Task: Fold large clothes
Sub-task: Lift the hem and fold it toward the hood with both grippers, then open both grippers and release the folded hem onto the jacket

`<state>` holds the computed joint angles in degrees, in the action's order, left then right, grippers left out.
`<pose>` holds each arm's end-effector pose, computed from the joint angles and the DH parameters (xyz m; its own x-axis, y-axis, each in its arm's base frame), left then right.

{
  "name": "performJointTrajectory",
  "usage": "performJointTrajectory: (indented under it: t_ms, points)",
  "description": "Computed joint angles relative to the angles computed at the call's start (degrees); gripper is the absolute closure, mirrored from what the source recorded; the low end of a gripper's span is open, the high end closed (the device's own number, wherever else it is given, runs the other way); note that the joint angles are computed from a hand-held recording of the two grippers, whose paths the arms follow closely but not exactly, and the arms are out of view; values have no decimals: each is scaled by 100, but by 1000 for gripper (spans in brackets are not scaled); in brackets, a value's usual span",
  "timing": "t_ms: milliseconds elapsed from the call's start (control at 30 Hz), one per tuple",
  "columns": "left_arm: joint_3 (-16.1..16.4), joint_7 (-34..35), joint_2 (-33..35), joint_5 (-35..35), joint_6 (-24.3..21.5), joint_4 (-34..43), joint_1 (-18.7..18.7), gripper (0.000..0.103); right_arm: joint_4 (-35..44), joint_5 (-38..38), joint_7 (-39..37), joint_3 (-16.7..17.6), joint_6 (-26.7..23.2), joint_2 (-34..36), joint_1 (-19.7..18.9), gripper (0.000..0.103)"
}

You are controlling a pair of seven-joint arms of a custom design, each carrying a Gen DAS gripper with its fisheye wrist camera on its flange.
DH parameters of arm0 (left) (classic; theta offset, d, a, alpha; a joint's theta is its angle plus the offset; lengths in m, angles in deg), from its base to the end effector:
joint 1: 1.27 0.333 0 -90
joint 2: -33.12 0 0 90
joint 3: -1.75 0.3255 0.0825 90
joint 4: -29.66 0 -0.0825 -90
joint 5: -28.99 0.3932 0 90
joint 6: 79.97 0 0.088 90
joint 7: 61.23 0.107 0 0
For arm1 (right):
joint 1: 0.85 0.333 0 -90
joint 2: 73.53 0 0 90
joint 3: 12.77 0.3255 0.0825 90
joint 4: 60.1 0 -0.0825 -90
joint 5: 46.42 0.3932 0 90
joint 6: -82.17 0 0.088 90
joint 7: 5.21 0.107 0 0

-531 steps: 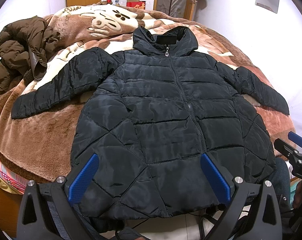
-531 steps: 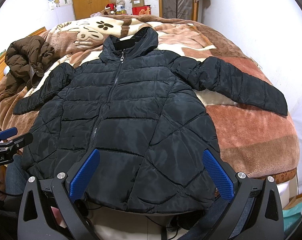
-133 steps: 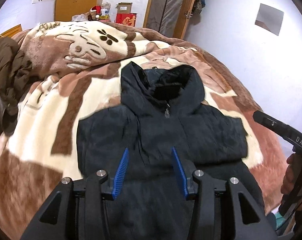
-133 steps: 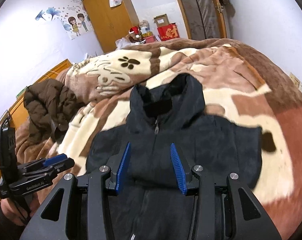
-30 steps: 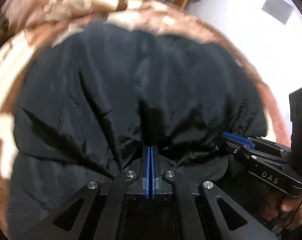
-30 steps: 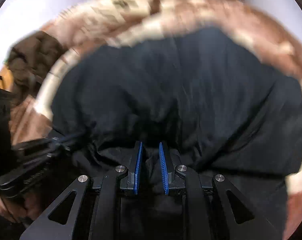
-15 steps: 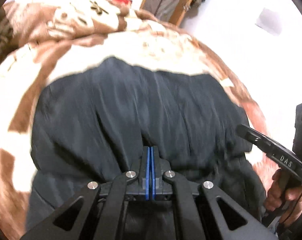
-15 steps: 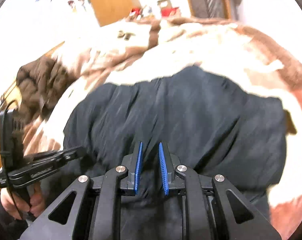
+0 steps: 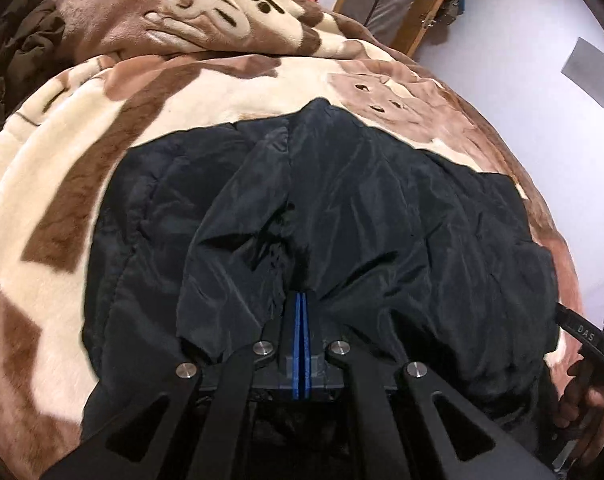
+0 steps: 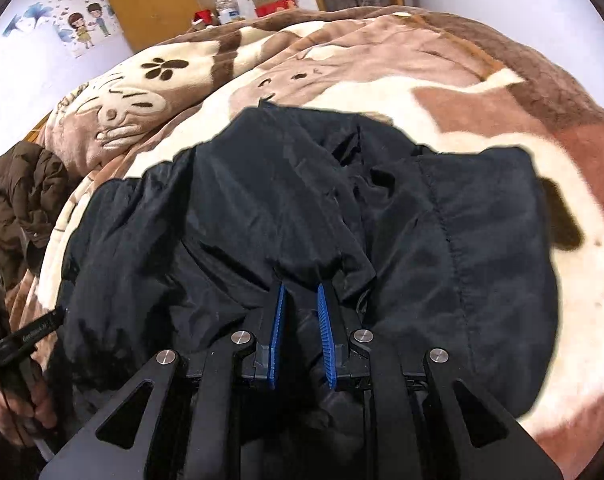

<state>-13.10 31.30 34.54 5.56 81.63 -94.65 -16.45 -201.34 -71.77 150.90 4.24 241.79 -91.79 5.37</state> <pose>0.5206 -0.2771 0.4556 -0.2946 -0.9055 0.3055 -0.8399 0.0929 -0.5347 0.4360 0.2153 0.4774 -0.2637 -0.9304 -0.2546 -0.7189 0.3656 -0.5912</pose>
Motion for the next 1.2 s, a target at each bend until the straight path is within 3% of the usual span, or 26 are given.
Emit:
performJointTrajectory:
  t_ms: [100,167,233,333,433,733,933,1067,1200]
  points:
    - [2,808,-356,-919,123,-228,-89,101,-205,1,-6,88,523,-336,82,86]
    - [102,1606,-622,-1733,95,-438,-327,101,-150,204,-339,165,602,-270,250,85]
    - [150,1918,-648,-1953,-4,-485,-534,101,-54,474,-693,157,606,-7,448,86]
    - [86,1465,-359,-1360,-173,-410,-573,101,109,745,-862,89,319,480,597,86]
    - [21,1384,-125,-1344,-162,-370,-506,101,-98,1000,-825,-143,778,659,729,86]
    - [-160,1286,106,-1114,-7,-292,-331,101,28,175,-276,-76,716,879,630,86]
    - [-263,1083,126,-832,254,-387,-301,101,-72,59,-206,-168,775,823,686,87]
    - [-248,696,137,-424,69,-271,-310,101,-58,626,-656,-361,659,730,935,87]
    - [-188,354,-184,-57,-264,-284,-333,101,-117,687,-572,-146,308,248,851,86]
